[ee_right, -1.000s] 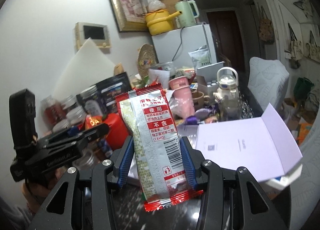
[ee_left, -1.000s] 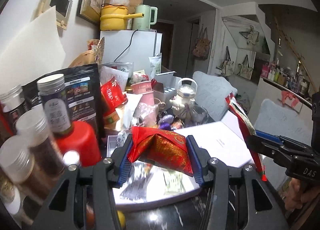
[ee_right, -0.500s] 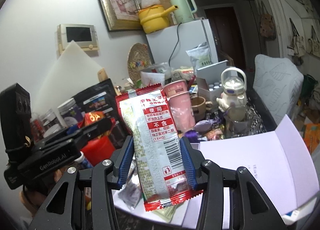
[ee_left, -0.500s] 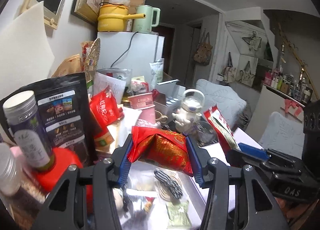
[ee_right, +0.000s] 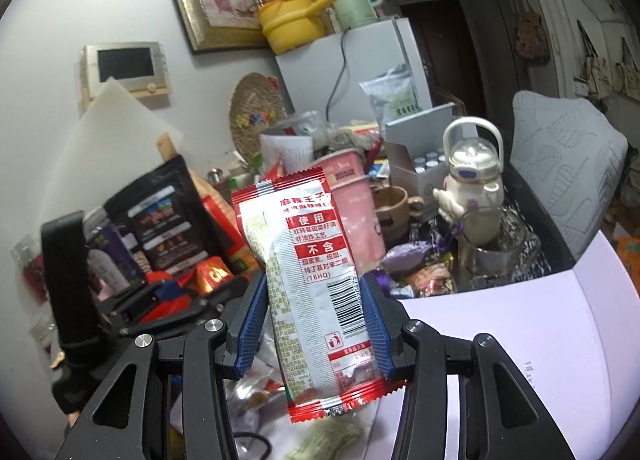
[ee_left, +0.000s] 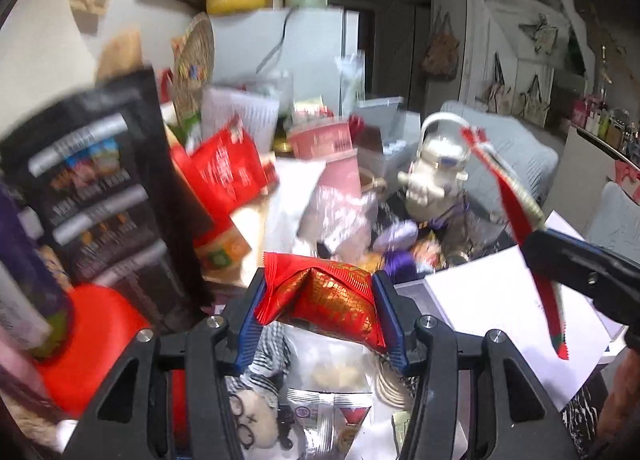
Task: Organize soft objects
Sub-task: 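Lower both packets into the box and open both grippers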
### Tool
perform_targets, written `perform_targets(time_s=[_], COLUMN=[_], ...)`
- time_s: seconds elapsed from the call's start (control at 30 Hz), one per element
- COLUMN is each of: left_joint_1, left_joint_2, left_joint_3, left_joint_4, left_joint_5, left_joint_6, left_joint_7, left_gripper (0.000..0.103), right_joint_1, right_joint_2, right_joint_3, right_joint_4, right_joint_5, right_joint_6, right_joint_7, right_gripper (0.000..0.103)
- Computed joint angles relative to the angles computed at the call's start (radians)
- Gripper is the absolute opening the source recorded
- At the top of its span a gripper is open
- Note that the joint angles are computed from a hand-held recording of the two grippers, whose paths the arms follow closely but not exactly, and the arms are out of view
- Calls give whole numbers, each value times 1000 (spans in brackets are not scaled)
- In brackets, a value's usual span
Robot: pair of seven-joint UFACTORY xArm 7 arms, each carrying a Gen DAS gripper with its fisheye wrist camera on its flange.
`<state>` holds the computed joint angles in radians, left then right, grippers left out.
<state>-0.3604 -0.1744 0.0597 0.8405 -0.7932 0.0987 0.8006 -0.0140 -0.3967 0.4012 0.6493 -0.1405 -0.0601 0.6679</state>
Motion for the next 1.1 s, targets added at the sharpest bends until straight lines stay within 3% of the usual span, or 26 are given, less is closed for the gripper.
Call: perform_targets(time_s=[0.03, 0.13, 0.33, 0.43, 0.53, 0.57, 0.63, 0.73, 0.87, 1.0, 1.1], left_joint_1=[13, 124, 190, 209, 219, 221, 209, 226, 233, 234, 234], left_joint_2=[19, 76, 158, 188, 192, 194, 206, 244, 242, 244, 249], left_joint_3=[-7, -87, -107, -115, -121, -123, -105, -123, -131, -132, -133], left_joint_4=[7, 15, 64, 86, 80, 81, 83, 119, 111, 110, 114], left_joint_5=[26, 269, 467, 538, 591, 600, 679, 696, 685, 695, 695], left_joint_6=[3, 6, 101, 130, 118, 118, 119, 160, 148, 145, 148], left_joint_7=[-26, -264, -444, -515, -566, -577, -637, -663, -658, -670, -678], left_gripper=[50, 51, 51, 51, 51, 51, 51, 51, 51, 51, 52], right_joint_1=[-8, -18, 38, 147, 353, 377, 338, 344, 264, 276, 241], right_joint_2=[5, 35, 129, 175, 212, 220, 221, 223, 227, 253, 272], right_joint_3=[8, 20, -34, -133, -308, -327, -288, -290, -226, -237, -209], right_joint_4=[2, 13, 52, 68, 74, 78, 78, 77, 85, 102, 113], right_joint_5=[0, -9, -33, 9, 195, 228, 209, 235, 159, 157, 74], right_joint_6=[3, 20, 54, 78, 81, 83, 82, 83, 113, 148, 160], right_joint_7=[5, 16, 13, -31, -184, -209, -197, -217, -151, -153, -96], right_gripper=[46, 46, 46, 46, 46, 46, 46, 46, 46, 46, 46])
